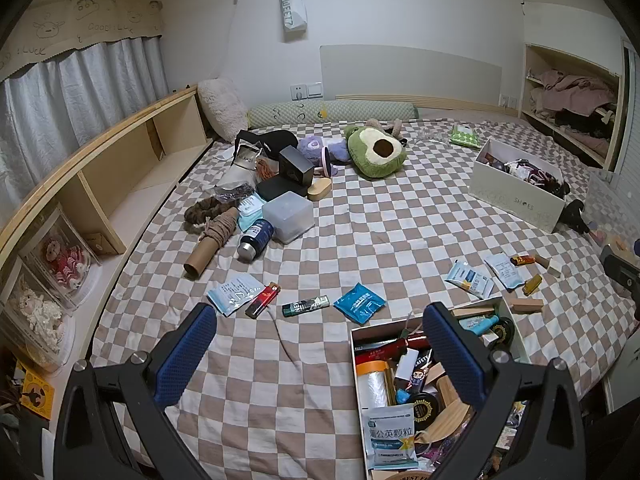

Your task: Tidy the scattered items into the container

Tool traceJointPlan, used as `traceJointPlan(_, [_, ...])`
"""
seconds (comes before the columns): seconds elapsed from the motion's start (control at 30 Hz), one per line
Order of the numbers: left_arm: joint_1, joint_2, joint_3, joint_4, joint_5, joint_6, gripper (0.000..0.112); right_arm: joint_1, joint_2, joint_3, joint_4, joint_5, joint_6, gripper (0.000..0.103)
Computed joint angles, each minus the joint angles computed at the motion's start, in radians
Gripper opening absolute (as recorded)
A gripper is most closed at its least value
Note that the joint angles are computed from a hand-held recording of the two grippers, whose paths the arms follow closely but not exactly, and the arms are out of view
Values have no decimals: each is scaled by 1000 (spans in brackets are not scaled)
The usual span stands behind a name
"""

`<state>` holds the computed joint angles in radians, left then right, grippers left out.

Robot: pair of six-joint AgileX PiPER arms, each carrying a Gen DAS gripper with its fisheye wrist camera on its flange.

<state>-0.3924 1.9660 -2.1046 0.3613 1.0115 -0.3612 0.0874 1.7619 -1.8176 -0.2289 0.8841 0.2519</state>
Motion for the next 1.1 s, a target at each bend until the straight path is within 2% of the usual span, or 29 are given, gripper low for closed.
traceJointPlan(0.5, [1,4,-11,-6,5,8,103,-2,2,-6,3,4,-3,103])
traceJointPlan(0.63, [23,-22,32,-66,-40,40,103,-14,-12,19,44,-39,-31,103])
traceJointPlan(0.8, [43,-62,94,-85,-112,63,103,-69,-24,30,174,-88,-104,103])
traceJointPlan(0.97, [70,-73,100,-94,-159,77,103,-126,40,-69,290,-6,-183,103])
traceJointPlan(1.1, [107,-31,20,-119,-126,104,103,-154,89,-147,280,33,-157,103])
